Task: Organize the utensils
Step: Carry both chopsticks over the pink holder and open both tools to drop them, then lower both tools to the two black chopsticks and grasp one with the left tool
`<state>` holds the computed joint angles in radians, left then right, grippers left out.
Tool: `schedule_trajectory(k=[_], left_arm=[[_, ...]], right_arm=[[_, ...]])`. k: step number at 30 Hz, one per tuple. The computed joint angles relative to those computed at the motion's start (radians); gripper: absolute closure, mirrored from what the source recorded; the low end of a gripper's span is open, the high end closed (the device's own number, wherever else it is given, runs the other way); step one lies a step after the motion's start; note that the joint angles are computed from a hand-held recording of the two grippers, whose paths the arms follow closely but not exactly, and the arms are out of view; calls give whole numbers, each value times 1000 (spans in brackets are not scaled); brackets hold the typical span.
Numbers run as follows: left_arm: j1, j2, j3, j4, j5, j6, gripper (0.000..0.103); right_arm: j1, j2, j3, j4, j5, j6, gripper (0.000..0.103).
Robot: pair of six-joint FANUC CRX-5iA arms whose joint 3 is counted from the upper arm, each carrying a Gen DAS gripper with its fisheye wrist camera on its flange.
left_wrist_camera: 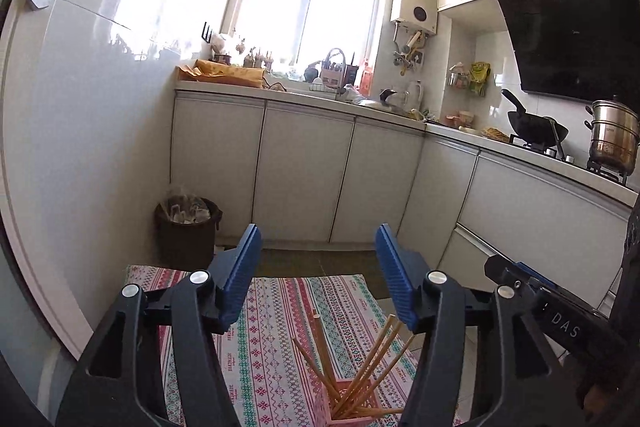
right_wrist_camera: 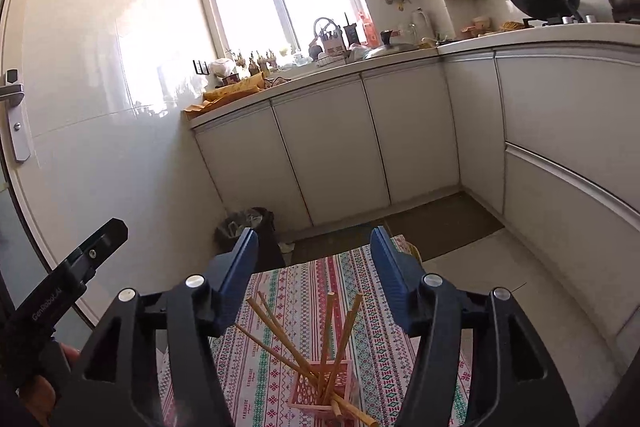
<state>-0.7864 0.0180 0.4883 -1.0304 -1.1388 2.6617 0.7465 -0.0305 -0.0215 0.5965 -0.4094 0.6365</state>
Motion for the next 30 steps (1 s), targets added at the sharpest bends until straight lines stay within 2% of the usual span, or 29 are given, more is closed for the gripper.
schedule_trajectory(k=[1, 3, 5, 6, 7, 17, 22, 30], left_arm=[[-4, 0, 0, -2, -5, 2, 45], [-13, 0, 0, -9, -15, 5, 37], [-41, 1, 1, -48, -42, 31, 17], [-54, 2, 3, -67, -57, 42, 12], [-70, 3, 4, -88, -72, 54, 6], [-108, 10, 28, -65, -124, 5, 7], [-123, 16, 36, -30, -166, -24, 7], [-140, 41, 39, 39, -247, -71, 7]], right_arm=[[-1, -5, -8, 3, 0, -8, 40], [-5, -16, -26, 31, 6, -40, 27], [-17, -37, -77, 128, 39, -143, 12], [-27, -50, -112, 206, 64, -226, 7], [-34, -59, -134, 258, 75, -276, 7], [-2, -134, -165, 180, -9, -202, 7], [20, -210, -244, 229, -42, -235, 7], [100, -333, -347, 96, -182, -150, 7]])
